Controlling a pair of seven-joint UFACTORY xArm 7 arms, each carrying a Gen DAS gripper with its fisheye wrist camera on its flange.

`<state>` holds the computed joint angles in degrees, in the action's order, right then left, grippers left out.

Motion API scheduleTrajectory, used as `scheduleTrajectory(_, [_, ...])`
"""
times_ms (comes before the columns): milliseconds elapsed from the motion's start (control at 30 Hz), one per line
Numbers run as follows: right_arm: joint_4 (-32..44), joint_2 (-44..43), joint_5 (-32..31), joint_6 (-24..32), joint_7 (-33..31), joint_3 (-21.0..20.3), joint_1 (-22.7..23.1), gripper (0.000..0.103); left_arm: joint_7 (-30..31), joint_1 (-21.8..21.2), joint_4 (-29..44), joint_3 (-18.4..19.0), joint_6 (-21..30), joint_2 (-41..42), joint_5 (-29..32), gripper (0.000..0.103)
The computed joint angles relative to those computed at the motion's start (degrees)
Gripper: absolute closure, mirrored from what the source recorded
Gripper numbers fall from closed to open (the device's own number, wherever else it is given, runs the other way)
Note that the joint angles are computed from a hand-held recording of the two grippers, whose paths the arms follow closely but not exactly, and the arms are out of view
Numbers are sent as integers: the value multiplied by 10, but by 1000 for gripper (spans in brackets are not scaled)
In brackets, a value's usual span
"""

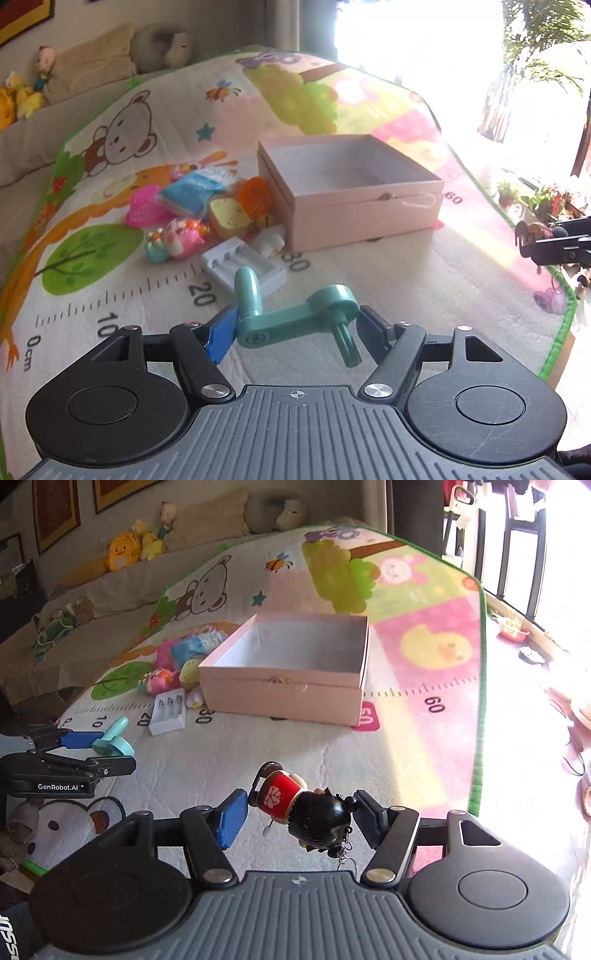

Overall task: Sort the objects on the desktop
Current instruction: 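Drop the teal crank and doll keychain into the pink box with both tools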

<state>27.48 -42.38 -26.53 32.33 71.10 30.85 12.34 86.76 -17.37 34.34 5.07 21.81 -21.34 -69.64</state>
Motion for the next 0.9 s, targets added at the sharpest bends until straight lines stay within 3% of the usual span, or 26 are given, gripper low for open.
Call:
scheduleTrajectory(133, [21, -35, -57, -26, -10, -4, -67, 40, 87, -37, 80, -15, -14, 44, -97, 28])
scheduleTrajectory(233, [68, 17, -98, -97, -20, -6, -154, 40, 141, -43, 167, -45, -23, 116, -177, 27])
scheduleTrajectory(333, [129, 116, -118, -172, -22, -7, -226, 38, 128, -31, 240, -73, -31, 189, -183, 16])
scheduleTrajectory(400, [180, 184, -145, -176, 1, 18, -276, 34, 139, -15, 248, -85, -42, 200, -196, 8])
scheduleTrajectory(467, [206, 222, -188, -171, 38, 37, -299, 34, 148, 11, 228, -85, -21, 187, -201, 5])
scheduleTrajectory(533, [205, 231, -222, -180, 71, 42, -301, 34, 159, 32, 200, -85, -25, 175, -200, 3])
scheduleTrajectory(667, [202, 231, -327, -179, 142, 88, -304, 35, 170, 60, 166, -85, -104, 185, -199, 3])
scheduleTrajectory(700, [206, 240, -344, -173, 143, 98, -295, 36, 148, 66, 165, -84, -122, 195, -181, 3])
scheduleTrajectory(767, [222, 273, -371, -165, 131, 114, -273, 59, 61, 82, 168, -79, -147, 216, -108, 3])
scheduleTrajectory(833, [255, 343, -382, -159, 94, 129, -242, 64, -3, 99, 172, -74, -159, 232, -62, 3])
scheduleTrajectory(900, [303, 428, -448, -121, 108, 153, -216, 64, -20, 117, 176, -74, -160, 236, -60, 3])
